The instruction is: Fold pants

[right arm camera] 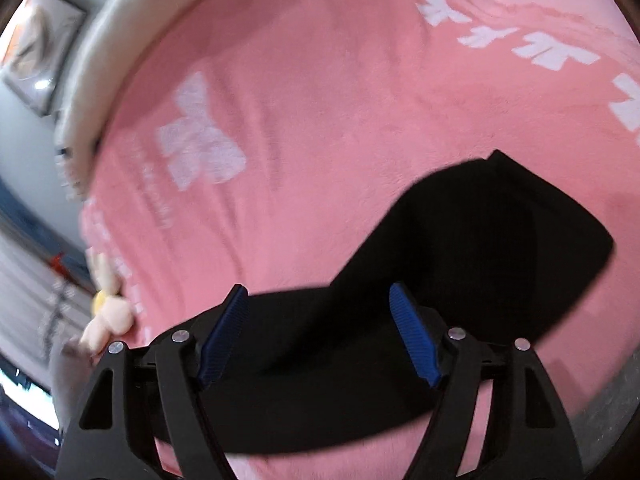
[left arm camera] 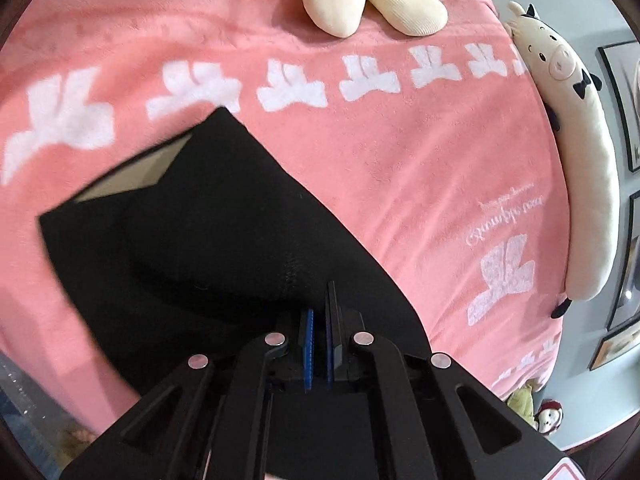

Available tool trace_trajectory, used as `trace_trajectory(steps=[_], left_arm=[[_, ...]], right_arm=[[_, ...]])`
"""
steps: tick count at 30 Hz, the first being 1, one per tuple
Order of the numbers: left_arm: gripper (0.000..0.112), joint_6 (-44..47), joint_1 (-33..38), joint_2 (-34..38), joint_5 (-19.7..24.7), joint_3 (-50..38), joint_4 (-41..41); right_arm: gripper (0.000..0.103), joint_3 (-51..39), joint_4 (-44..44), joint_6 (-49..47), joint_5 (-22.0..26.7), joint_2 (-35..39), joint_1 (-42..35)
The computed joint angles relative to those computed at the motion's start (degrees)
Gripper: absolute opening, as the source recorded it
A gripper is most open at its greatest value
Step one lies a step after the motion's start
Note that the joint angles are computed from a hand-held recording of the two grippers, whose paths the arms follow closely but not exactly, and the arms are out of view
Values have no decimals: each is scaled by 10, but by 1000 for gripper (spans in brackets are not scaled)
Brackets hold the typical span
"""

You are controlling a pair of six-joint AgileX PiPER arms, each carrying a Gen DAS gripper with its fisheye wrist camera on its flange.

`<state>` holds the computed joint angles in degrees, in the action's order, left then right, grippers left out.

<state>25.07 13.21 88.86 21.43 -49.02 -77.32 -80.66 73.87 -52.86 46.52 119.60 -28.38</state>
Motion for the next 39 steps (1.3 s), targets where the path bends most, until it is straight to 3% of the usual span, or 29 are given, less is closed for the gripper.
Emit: trace_trajectory(steps=[1, 2, 4, 6, 8, 10, 12, 15, 17, 22, 25, 26, 27, 29, 33, 36, 39], left_arm=[[2, -18, 8, -5, 10, -2, 23], [2, -38, 15, -11, 19, -2, 48], [2, -84, 22, -19, 27, -6, 106], [2, -111, 28, -23, 44, -15, 143], [2, -132, 37, -40, 70, -22, 182], [2, -157, 45, -59, 97, -26, 226], [2, -188, 45, -64, 101, -24, 270], [3, -228, 39, -26, 99, -22, 357], [3, -215, 34, 6, 81, 5, 342], [3, -191, 11, 4, 14, 68, 312], [4, -133, 24, 6, 11, 80, 248], [4, -135, 24, 7, 10, 79, 247], [4, -128, 25, 8, 10, 78, 240], [3, -123, 24, -3, 6, 83, 246], [10, -215, 22, -37, 25, 86, 364], [24, -330, 16, -51, 35, 95, 486], [20, -502, -12, -112, 33, 118, 640]], right_arm=[[63, -36, -56, 57, -19, 17, 16], [36, -61, -105, 101, -52, 33, 36], [3, -91, -132, 132, -63, 55, 49], [3, -73, -68, 83, -48, 33, 31], [3, -13, 38, -32, -11, -36, -5], [3, 38, 76, -110, 23, -89, -44], [3, 60, 46, -132, 16, -108, -66], [3, 44, -61, -91, -7, -52, -69], [4, 47, -97, -72, -17, -15, -68], [13, 107, -30, -136, -20, -24, -83], [43, 88, -7, -121, -10, -12, -83], [46, 88, 8, -124, -10, -12, -83], [46, 87, 21, -130, -14, -12, -80], [4, 89, 29, -145, -32, -19, -71], [6, 116, 65, -179, -10, -36, -98], [11, 159, 28, -148, -134, -58, -87], [11, 257, 166, -267, -170, -134, -98]])
